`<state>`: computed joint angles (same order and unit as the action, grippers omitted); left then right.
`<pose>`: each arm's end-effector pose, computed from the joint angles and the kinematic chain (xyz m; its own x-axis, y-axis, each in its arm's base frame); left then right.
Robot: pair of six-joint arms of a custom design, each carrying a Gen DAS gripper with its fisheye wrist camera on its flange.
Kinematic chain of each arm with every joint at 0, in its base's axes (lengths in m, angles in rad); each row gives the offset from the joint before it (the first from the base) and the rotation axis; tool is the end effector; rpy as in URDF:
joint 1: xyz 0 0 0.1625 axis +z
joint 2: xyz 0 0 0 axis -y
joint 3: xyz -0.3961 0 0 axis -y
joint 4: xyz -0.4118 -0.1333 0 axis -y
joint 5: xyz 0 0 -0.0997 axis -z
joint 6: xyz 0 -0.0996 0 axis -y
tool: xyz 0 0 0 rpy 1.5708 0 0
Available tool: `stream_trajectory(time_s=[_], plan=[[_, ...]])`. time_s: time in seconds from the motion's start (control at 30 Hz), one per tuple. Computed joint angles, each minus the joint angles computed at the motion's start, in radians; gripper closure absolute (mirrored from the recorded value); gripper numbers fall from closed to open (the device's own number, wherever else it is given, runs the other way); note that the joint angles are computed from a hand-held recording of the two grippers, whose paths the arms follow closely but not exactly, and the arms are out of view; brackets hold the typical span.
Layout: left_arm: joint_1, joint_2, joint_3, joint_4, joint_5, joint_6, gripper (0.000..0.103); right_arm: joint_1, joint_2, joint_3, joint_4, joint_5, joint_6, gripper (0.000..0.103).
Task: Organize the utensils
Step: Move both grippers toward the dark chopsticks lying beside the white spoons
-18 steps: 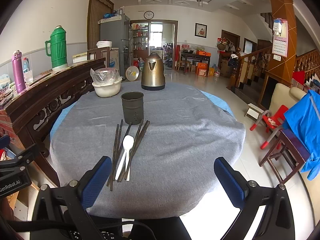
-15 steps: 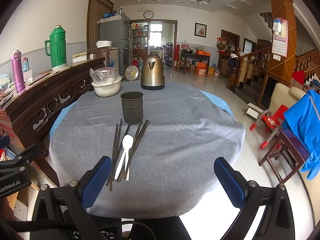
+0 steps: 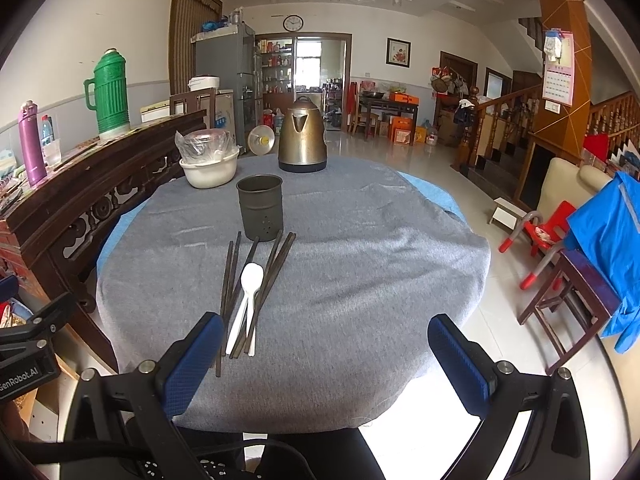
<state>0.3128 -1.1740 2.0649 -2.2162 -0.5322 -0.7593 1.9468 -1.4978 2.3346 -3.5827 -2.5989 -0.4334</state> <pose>-0.4049 -0.3612 0.1343 -0.6041 0.1914 -0.7736 0.6991 0.5932 -0.3991 0.1881 -0.3457 0.3240 -0.6398 0.3443 0.6871 -0.4520 0.5544 -0.6988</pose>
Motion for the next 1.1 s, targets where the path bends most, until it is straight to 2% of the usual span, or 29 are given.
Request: stream_trajectory(time_s=[0.1,0.2,0.23,0.43,0.67,0.8,0.9,0.97,1.1], plan=[[0.0,-0.002,0.003,-0.002,0.001,-0.002,0.0,-0.005,0.028,-0.003,-0.103,0.013,-0.081,0.0],[0.003,-0.002,0.0,0.007,0.001,-0.009,0.0,-0.01,0.027,-0.002,-0.099,0.015,-0.079,0.0],[0.003,-0.002,-0.002,0.011,0.001,-0.012,0.0,-0.009,0.037,-0.004,-0.134,0.019,-0.104,0.0],[0.0,-0.002,-0.001,0.014,0.005,-0.009,0.0,-0.006,0.033,-0.001,-0.131,0.019,-0.094,0.0],[0.0,-0.004,-0.002,0.037,0.005,-0.02,0.0,-0.007,0.067,-0.012,-0.257,0.044,-0.184,0.0],[0.0,0.007,-0.009,0.061,0.0,-0.018,0.0,-0.004,0.063,-0.013,-0.239,0.033,-0.171,0.0],[0.004,0.027,-0.022,0.075,-0.012,-0.003,0.0,-0.007,0.028,-0.007,-0.135,0.013,-0.089,0.0],[0.008,0.042,-0.032,0.079,-0.021,0.011,0.0,-0.017,0.023,-0.009,-0.145,0.018,-0.087,0.0],[0.024,0.08,-0.057,0.083,-0.051,0.042,0.0,-0.051,-0.013,-0.004,-0.087,0.035,-0.021,0.0]])
